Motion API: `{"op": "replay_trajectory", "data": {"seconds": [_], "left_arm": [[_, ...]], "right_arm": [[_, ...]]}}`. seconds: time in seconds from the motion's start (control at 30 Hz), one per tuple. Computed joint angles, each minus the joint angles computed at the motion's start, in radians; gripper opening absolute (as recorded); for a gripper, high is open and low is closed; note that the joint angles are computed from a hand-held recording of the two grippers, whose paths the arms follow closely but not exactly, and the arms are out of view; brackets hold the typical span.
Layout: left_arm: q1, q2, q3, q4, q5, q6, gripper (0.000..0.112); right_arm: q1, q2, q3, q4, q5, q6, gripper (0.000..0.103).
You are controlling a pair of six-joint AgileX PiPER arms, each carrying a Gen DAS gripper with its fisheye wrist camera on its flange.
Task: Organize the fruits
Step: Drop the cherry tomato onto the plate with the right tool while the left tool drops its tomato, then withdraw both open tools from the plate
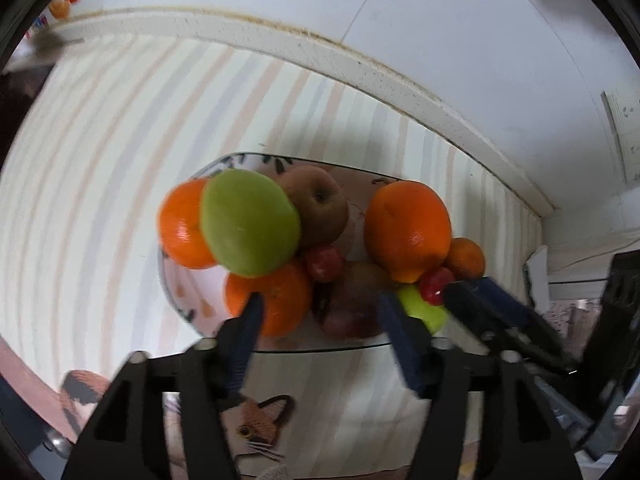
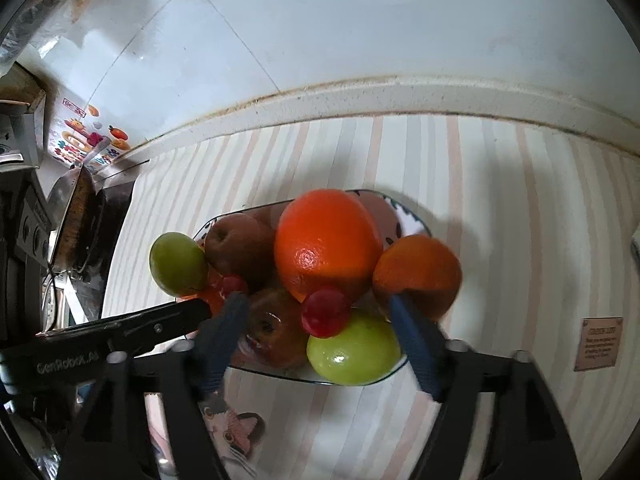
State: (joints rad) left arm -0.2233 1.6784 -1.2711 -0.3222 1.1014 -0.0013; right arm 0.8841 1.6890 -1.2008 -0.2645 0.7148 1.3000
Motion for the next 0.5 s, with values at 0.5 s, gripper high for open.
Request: {"op": "replay_trajectory", "data": {"seconds": [0.5], "left_arm": [[-0.157,-0.307,0.194,0.336,-0.026,-0.285,0.09]], "right_arm": [[0.197,-0.09,-0.143,-0.145,0.464,0.078,0.095]]}}
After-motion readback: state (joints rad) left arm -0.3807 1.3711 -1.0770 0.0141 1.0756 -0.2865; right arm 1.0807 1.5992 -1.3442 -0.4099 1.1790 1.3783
